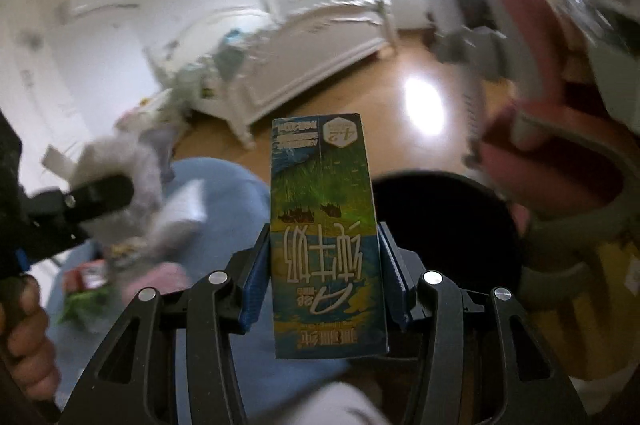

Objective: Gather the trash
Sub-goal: 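Carry both items over the black bin and open both grippers to drop them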

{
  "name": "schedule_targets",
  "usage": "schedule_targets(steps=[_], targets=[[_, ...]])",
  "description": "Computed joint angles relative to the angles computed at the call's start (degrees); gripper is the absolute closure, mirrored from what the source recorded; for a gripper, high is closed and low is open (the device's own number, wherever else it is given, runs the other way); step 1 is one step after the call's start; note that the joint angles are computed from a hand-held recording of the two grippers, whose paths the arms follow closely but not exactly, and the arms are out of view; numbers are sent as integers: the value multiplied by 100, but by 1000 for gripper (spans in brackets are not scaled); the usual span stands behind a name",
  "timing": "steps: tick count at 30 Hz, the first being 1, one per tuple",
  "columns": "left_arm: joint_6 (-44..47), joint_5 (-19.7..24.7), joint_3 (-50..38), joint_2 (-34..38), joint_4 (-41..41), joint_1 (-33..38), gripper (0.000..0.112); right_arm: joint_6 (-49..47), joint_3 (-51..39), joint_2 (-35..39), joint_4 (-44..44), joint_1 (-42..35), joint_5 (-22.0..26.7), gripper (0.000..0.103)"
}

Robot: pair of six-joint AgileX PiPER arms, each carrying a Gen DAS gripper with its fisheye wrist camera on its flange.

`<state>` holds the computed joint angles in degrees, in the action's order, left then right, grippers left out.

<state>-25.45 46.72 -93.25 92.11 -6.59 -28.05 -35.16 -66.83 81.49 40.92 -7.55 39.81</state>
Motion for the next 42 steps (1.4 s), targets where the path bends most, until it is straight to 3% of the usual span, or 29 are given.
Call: schedule_targets(steps=[7, 10, 13, 21, 24, 26, 28, 36, 42], targets=[[-29, 819, -1771, 1854, -111, -316, 70, -689, 172, 975, 537, -564, -242, 53], [-100, 1433, -2722, 2558, 9, -417, 70, -828, -20, 1512, 721, -634, -243, 53], [-58, 1889, -3246, 2891, 64, -413, 70, -953, 11, 1729, 888, -692, -202, 53], [-66, 2126, -3724, 3267, 216, -541, 67, -1094, 15, 1964, 1018, -707, -196, 52], [0, 2088, -3616, 3168, 300, -566, 60, -871, -101, 2025, 886, -684, -134, 48], [-40, 1984, -3470, 3036, 494, -616, 40, -858, -13, 1915, 939, -678, -212, 35], [-70, 1787, -3223, 2828, 580, -635, 30, -829, 24, 1815, 943, -671, -234, 34], [-311, 1137, -1875, 1567, 712, -584, 28, -504, 60, 1260, 725, -527, -86, 34], [-823, 676, -16, -199, 1344, -365, 23, -357, -152, 623, 661, 152, 206, 34]])
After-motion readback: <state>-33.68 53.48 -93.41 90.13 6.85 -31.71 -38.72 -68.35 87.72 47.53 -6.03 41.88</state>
